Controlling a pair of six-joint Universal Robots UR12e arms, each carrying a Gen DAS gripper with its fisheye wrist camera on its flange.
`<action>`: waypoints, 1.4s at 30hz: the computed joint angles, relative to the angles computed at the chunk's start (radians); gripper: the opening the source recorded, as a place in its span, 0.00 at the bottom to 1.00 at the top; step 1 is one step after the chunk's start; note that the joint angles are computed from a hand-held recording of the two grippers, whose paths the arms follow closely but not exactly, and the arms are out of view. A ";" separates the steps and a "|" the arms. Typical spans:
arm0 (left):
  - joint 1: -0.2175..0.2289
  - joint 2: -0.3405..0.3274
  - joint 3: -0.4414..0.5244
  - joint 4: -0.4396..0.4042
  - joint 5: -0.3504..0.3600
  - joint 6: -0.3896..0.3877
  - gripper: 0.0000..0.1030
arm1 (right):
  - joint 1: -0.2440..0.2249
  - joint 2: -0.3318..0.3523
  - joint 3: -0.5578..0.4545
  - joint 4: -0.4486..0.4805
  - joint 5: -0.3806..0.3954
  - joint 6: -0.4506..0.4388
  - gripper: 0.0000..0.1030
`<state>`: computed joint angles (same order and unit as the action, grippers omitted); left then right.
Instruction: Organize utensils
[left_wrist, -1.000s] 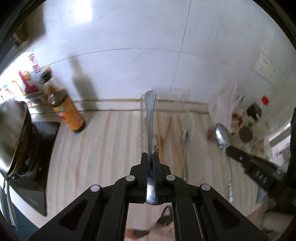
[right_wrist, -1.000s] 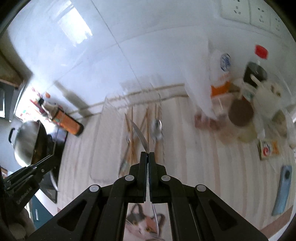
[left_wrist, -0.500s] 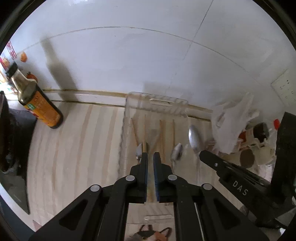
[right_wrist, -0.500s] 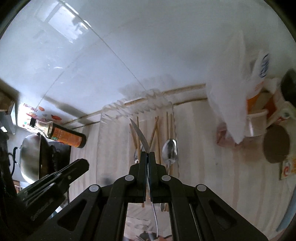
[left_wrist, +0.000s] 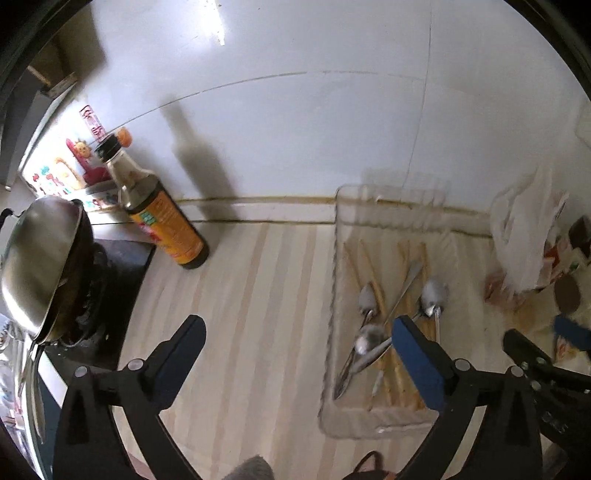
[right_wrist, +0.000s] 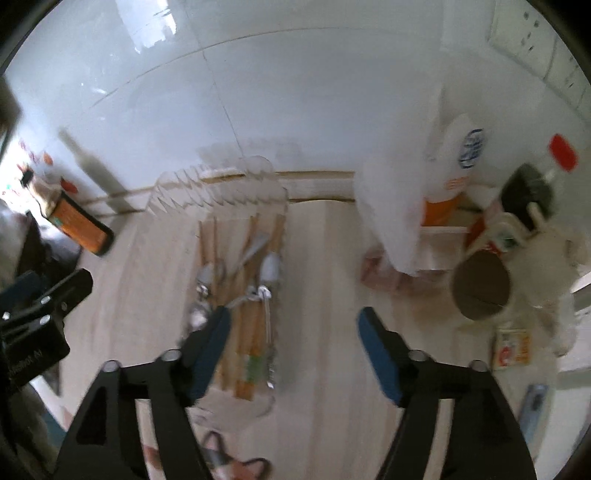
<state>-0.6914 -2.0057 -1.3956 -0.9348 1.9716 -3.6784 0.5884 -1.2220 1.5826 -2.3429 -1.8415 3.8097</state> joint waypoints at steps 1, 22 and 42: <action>-0.001 0.005 -0.011 0.008 -0.001 -0.003 1.00 | 0.008 -0.003 0.004 0.006 -0.022 0.001 0.88; -0.047 0.159 -0.171 0.133 0.014 -0.014 1.00 | 0.135 -0.101 0.062 0.073 -0.276 0.124 1.00; -0.180 0.389 -0.344 0.251 0.123 0.050 1.00 | 0.408 -0.232 0.063 0.311 -0.586 0.496 1.00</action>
<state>-0.8713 -1.6169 -1.7400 -0.6835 2.0942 -3.6288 0.9966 -1.4544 1.6457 -2.0320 -2.4272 4.3052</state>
